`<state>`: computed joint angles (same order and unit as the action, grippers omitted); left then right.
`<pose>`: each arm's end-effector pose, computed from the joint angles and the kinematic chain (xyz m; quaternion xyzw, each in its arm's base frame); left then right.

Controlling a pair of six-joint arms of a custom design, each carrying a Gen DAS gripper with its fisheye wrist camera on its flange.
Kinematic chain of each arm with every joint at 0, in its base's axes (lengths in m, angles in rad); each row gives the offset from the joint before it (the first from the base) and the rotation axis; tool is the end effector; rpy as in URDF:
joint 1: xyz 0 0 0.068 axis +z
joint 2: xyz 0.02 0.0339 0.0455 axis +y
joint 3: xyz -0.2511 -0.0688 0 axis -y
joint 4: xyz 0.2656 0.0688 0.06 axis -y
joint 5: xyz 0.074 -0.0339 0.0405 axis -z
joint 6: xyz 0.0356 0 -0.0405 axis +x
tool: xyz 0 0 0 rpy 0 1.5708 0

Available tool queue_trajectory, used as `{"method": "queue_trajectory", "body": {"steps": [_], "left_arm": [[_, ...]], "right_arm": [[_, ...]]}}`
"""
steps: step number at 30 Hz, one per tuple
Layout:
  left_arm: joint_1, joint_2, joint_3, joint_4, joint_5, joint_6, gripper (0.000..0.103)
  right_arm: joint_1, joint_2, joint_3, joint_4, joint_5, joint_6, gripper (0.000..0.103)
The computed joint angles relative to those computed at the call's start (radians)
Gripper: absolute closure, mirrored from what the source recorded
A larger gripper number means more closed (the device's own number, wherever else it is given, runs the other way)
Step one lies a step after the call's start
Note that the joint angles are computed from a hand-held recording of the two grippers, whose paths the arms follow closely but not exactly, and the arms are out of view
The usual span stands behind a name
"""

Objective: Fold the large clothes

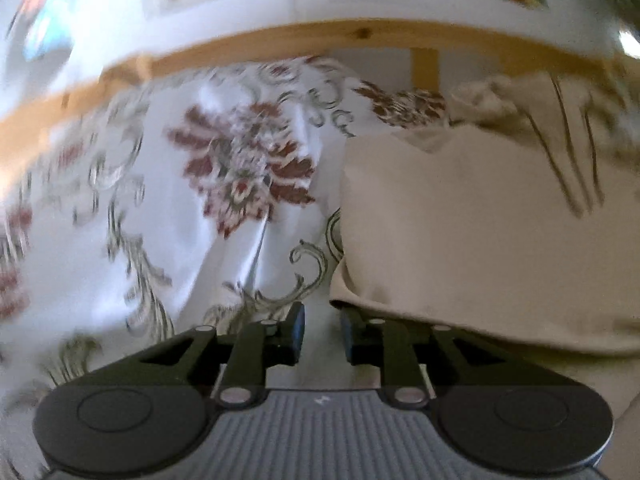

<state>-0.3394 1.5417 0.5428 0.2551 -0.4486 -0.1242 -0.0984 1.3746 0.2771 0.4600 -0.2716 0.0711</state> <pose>0.2738 -0.0803 0.1018 0.0070 0.8972 0.1082 0.4281 0.2324 -0.0133 0.0863 0.0142 0.8868 0.1148 0.4474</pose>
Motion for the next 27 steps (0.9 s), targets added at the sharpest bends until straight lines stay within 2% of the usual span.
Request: {"method": "queue_trajectory", "body": {"steps": [4, 6, 8, 15, 16, 17, 18, 19, 21, 23, 24, 26, 27], "left_arm": [[-0.064, 0.107, 0.047, 0.068, -0.132, 0.199, 0.081], [-0.087, 0.139, 0.038, 0.137, -0.176, 0.289, 0.063], [-0.092, 0.154, 0.014, 0.227, -0.183, 0.369, 0.057], [-0.117, 0.168, -0.031, 0.374, -0.183, 0.559, 0.057], [-0.121, 0.168, -0.029, 0.378, -0.183, 0.575, 0.058], [-0.121, 0.169, -0.025, 0.384, -0.175, 0.594, 0.064], [-0.123, 0.168, -0.021, 0.378, -0.165, 0.611, 0.080], [-0.120, 0.169, -0.015, 0.373, -0.148, 0.627, 0.086], [-0.131, 0.174, -0.018, 0.394, -0.162, 0.617, 0.092], [-0.131, 0.151, -0.021, 0.367, -0.165, 0.535, 0.095], [-0.123, 0.129, -0.016, 0.326, -0.159, 0.466, 0.096], [-0.091, 0.087, 0.001, 0.228, -0.135, 0.307, 0.098], [-0.062, 0.062, 0.015, 0.158, -0.099, 0.203, 0.098]], "right_arm": [[0.007, 0.006, -0.008, 0.024, 0.013, -0.015, 0.082], [0.010, 0.014, -0.011, 0.042, 0.020, -0.023, 0.081], [0.014, 0.020, -0.014, 0.058, 0.029, -0.036, 0.080], [0.010, 0.035, -0.008, 0.065, 0.021, -0.035, 0.079], [0.010, 0.035, -0.008, 0.065, 0.021, -0.035, 0.079], [0.010, 0.035, -0.008, 0.065, 0.021, -0.035, 0.079], [0.011, 0.034, -0.008, 0.065, 0.021, -0.035, 0.079], [0.011, 0.034, -0.008, 0.066, 0.022, -0.035, 0.079], [0.010, 0.036, -0.010, 0.075, 0.019, -0.037, 0.079], [0.006, 0.036, -0.014, 0.088, 0.002, -0.041, 0.079], [0.006, 0.032, -0.020, 0.098, -0.004, -0.043, 0.081], [0.012, 0.022, -0.029, 0.112, -0.013, -0.054, 0.093], [0.016, 0.017, -0.029, 0.108, -0.014, -0.063, 0.094]]}}
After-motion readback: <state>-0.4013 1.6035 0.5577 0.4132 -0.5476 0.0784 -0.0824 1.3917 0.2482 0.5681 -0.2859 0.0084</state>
